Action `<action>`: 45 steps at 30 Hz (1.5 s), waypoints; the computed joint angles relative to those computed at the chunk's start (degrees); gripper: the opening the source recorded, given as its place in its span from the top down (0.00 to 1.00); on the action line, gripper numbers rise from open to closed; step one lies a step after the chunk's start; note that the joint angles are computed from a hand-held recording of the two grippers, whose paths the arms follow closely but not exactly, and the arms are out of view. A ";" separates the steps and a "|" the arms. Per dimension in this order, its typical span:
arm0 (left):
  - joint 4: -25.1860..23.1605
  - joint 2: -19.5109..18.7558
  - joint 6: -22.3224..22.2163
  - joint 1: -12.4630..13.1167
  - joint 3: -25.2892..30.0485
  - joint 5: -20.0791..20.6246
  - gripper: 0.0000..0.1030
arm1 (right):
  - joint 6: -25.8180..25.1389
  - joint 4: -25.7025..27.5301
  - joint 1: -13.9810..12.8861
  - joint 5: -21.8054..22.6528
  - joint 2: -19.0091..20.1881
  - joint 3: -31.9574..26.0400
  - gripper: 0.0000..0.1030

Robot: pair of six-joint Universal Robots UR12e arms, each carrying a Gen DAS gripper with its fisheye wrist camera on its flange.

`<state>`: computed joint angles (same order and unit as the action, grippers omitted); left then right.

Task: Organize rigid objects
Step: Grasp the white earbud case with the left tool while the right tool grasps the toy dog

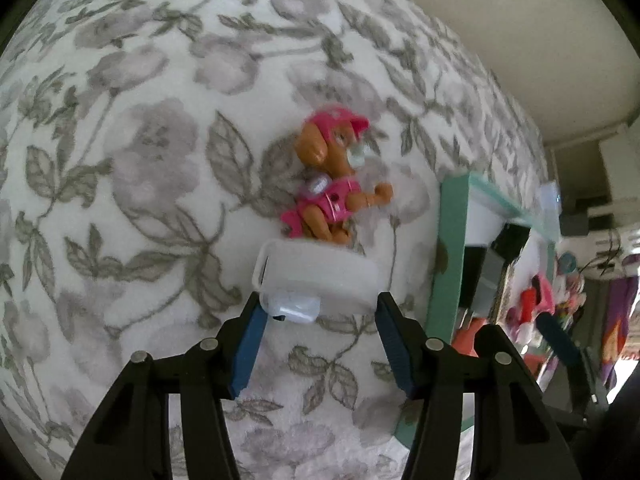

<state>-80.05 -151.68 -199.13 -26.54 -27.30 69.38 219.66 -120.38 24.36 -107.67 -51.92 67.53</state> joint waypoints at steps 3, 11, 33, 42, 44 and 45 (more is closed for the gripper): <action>3.36 1.08 -1.79 0.72 -1.74 0.47 0.48 | 0.18 -3.04 -0.16 0.70 -0.26 0.52 0.00; 8.35 3.09 -4.71 2.25 -5.24 2.27 0.54 | -2.98 -6.14 0.51 1.35 2.00 -2.79 0.00; 14.06 5.58 -14.41 4.71 -11.61 0.02 0.55 | -1.53 -9.08 -0.72 12.35 9.83 -11.53 0.18; 12.69 5.24 -14.42 4.68 -10.92 -0.13 0.54 | 0.18 -8.40 -1.31 14.55 11.84 -13.55 0.33; 12.20 5.10 -14.04 4.61 -10.56 -0.32 0.54 | -0.16 -7.81 -1.22 14.45 12.12 -13.92 0.40; 12.00 5.05 -13.82 4.58 -10.42 -0.41 0.54 | -0.27 -7.45 -1.14 14.07 12.25 -14.14 0.41</action>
<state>-68.05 -146.64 -212.95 -21.96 -37.72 68.97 219.39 -127.83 23.22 -93.60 -39.67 53.39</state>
